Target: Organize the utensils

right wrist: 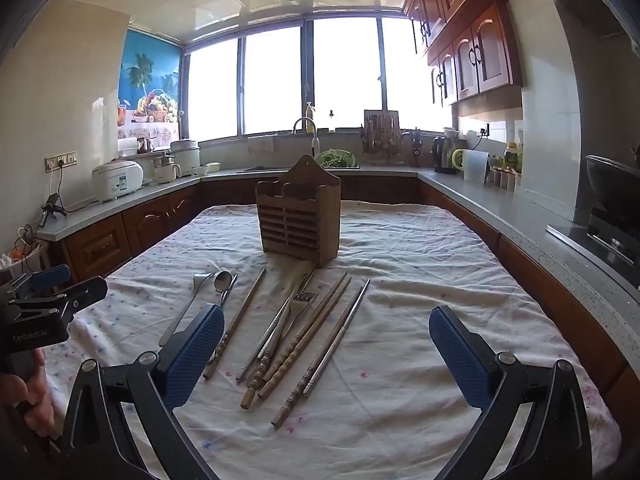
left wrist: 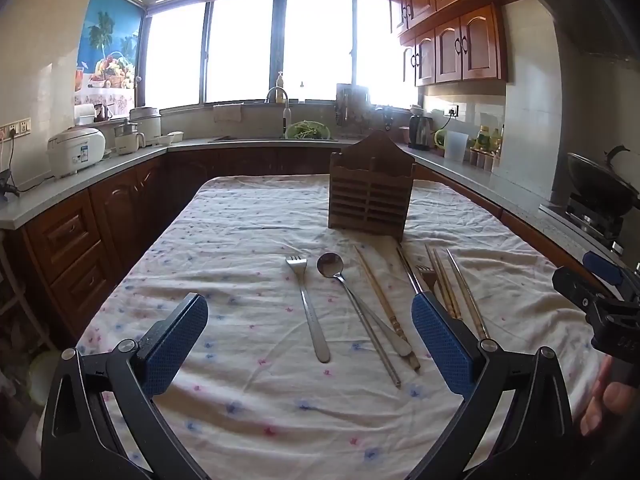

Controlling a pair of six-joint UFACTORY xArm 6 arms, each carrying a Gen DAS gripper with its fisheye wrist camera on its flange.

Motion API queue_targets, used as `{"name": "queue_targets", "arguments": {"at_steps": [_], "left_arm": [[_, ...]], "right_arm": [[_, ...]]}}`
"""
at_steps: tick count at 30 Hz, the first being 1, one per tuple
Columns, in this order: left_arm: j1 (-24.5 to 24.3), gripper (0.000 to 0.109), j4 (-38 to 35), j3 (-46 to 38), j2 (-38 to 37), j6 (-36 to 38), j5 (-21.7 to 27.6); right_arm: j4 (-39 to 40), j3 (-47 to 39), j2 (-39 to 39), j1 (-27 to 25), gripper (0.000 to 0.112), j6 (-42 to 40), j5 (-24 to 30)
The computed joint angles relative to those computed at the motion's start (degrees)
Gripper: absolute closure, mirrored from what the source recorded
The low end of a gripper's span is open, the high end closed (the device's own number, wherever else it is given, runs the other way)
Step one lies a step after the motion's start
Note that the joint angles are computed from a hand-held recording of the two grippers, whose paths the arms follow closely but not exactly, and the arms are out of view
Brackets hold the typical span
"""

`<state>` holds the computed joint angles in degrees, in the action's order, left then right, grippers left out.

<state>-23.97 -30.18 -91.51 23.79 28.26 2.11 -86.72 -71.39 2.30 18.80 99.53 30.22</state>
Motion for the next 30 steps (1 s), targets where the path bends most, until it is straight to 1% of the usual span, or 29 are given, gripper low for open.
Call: {"name": "queue_targets", "arguments": {"at_steps": [1,2,5,6,8,10,11,14,24,28,30], "left_arm": [[-0.1,0.006,-0.7,-0.1,0.0,0.7,-0.1],[-0.2,0.006,-1.3,-0.2,0.1,1.4,-0.2],[-0.4,0.006,-0.2,0.0,0.3,0.9,-1.3],[-0.8,0.006,-1.3,0.6,-0.2,1.8,-2.3],[-0.9,0.006,-2.4,0.6,-0.5,2.6,-2.5],[-1.0,0.006,-1.6,1.0,-0.7,1.6,-2.6],[-0.9,0.006,-3.4,0.7,-0.7,3.3,-2.2],[-1.0,0.006,-5.5,0.7,-0.7,5.1,-2.1],[-0.7,0.006,-2.9,0.6,-0.7,2.9,-2.5],[-0.8,0.006,-3.6,0.6,-0.7,3.7,-2.5],[-0.8,0.006,-2.3,0.6,-0.6,2.5,-2.5]], "right_arm": [[0.5,-0.5,0.3,-0.9,0.009,-0.9,-0.8],[0.7,-0.3,0.0,-0.8,0.009,-1.1,-0.7],[0.5,-0.4,0.0,-0.8,0.009,-0.7,-0.8],[0.4,-0.4,-0.1,-0.8,0.009,-0.6,-0.8],[0.2,-0.3,-0.3,-0.6,0.009,-0.4,-0.6],[0.0,-0.2,-0.4,-0.7,0.009,-0.1,-0.7],[-0.1,-0.2,-0.5,-0.7,0.009,0.0,-0.6],[-0.2,0.0,-0.7,-0.7,0.009,0.1,-0.6],[-1.3,-0.1,-0.7,-0.9,0.009,1.2,-1.3],[-1.6,-0.1,-0.7,-1.0,0.009,1.3,-1.4],[-1.7,-0.1,-0.8,-0.9,0.009,1.5,-1.4]]}}
